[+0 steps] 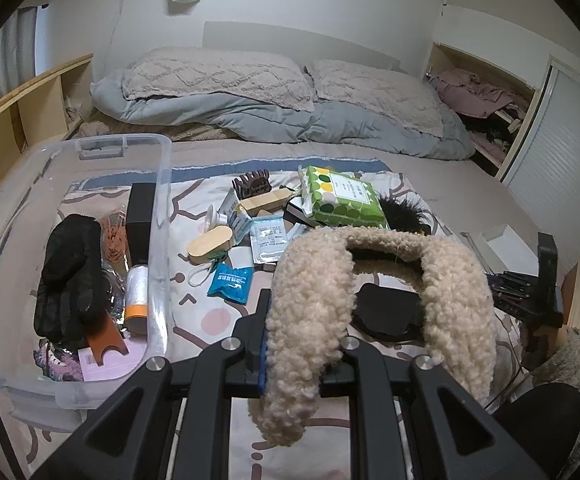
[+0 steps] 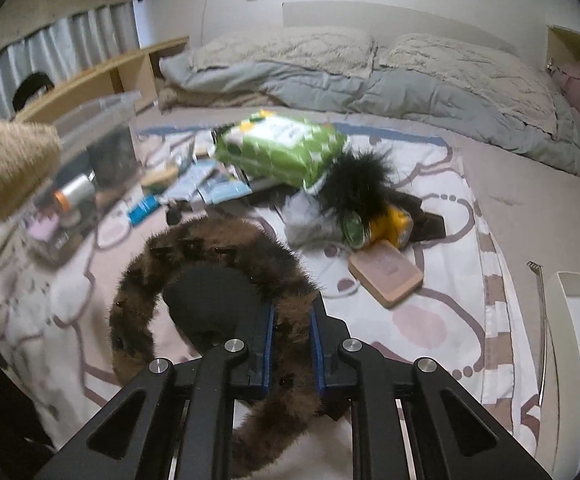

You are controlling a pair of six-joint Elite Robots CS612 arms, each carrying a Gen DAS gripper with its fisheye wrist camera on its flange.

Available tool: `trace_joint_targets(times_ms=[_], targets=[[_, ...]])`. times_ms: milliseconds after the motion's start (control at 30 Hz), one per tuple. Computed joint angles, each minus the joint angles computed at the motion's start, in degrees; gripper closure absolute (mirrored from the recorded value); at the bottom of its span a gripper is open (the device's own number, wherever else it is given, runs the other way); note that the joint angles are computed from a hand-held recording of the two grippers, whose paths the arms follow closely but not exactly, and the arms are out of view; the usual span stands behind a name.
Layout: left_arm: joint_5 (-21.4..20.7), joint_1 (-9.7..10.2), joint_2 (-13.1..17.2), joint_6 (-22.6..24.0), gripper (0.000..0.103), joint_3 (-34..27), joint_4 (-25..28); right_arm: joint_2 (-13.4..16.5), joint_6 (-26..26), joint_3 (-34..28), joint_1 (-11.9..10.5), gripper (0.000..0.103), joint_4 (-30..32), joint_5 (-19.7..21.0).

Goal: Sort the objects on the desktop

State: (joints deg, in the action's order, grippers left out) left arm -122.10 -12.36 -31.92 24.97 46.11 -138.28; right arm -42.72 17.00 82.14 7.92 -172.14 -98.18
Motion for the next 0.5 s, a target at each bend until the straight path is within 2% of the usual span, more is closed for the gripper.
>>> trace_joint_targets(times_ms=[233, 500], targets=[[-0.92, 0.71, -0.58, -3.03, 0.087, 0.76, -3.53, -0.69, 0.47, -1.73, 0.08, 0.087, -1.04, 2.05], [-2.43, 1.89, -1.9, -8.56, 0.087, 2.21, -10.8, 0.23, -0.29, -7.68, 0.74, 0.087, -1.26, 5.19]])
